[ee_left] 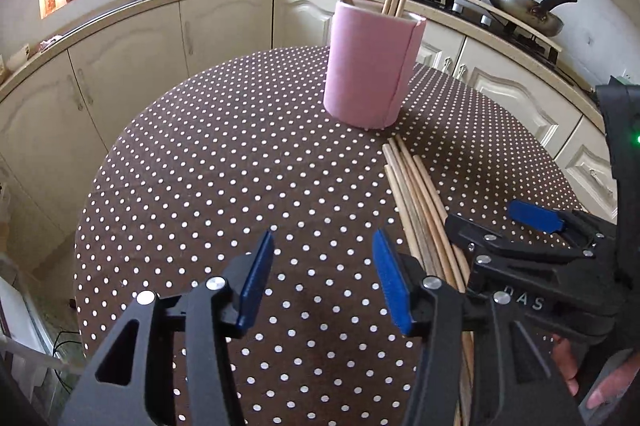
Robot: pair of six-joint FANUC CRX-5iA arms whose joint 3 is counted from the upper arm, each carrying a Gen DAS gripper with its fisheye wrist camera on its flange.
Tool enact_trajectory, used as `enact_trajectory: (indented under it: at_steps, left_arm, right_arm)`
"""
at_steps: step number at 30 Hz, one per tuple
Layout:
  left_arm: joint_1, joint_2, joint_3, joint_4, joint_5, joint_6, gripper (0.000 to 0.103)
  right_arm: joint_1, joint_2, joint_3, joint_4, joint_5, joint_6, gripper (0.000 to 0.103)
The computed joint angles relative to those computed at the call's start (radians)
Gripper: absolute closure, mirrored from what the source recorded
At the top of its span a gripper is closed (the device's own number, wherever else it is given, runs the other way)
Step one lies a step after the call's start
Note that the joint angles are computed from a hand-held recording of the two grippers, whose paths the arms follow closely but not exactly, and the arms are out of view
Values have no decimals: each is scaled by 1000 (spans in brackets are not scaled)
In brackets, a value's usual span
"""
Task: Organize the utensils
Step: 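Grasp a chopstick with the right tool while the left tool grasps another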
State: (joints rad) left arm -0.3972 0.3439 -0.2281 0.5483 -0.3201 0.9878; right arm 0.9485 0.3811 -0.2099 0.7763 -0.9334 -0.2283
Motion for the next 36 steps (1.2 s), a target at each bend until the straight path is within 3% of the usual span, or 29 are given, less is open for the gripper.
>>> enact_trajectory:
  at_steps: [3,5,6,7,8,9,16,20,23,27,30,36]
  left_arm:
    - [6,1,3,-3,-6,5,52]
    - [6,8,21,-32,-19,34,51]
    - [7,10,25,-37,-25,37,51]
    - [7,13,30,-43,-29,42,51]
    - [6,18,43,-59,-39,61,51]
    - [6,22,56,-81,-50,89,51]
    - [-20,33,86,-89,-80,86,48]
    - [-40,64,169,-220,-138,187,48]
    - [-57,96,249,-345,-205,297,47]
    - [-61,103,265,-372,-217,333,43]
    - [-73,112,311,-475,-251,439,40]
    - [-96,144,396,-575,-317,535,39]
  right_arm:
    - [-2,21,36,-29,-27,46,25]
    - [1,29,35,-6,-35,37,31]
    - [3,27,26,16,-31,22,45]
    - [7,26,18,38,-26,7,74]
    - [6,22,10,48,-18,3,86]
    - [4,13,-11,68,-2,-16,92]
    - [-68,-123,-241,274,270,-300,97]
    - [-143,-184,-359,483,429,-536,97]
    - [-155,-193,-376,530,453,-588,97]
    - [-150,-192,-372,519,445,-579,97]
    - [-146,-191,-368,507,439,-568,97]
    - [-141,-190,-369,510,435,-579,97]
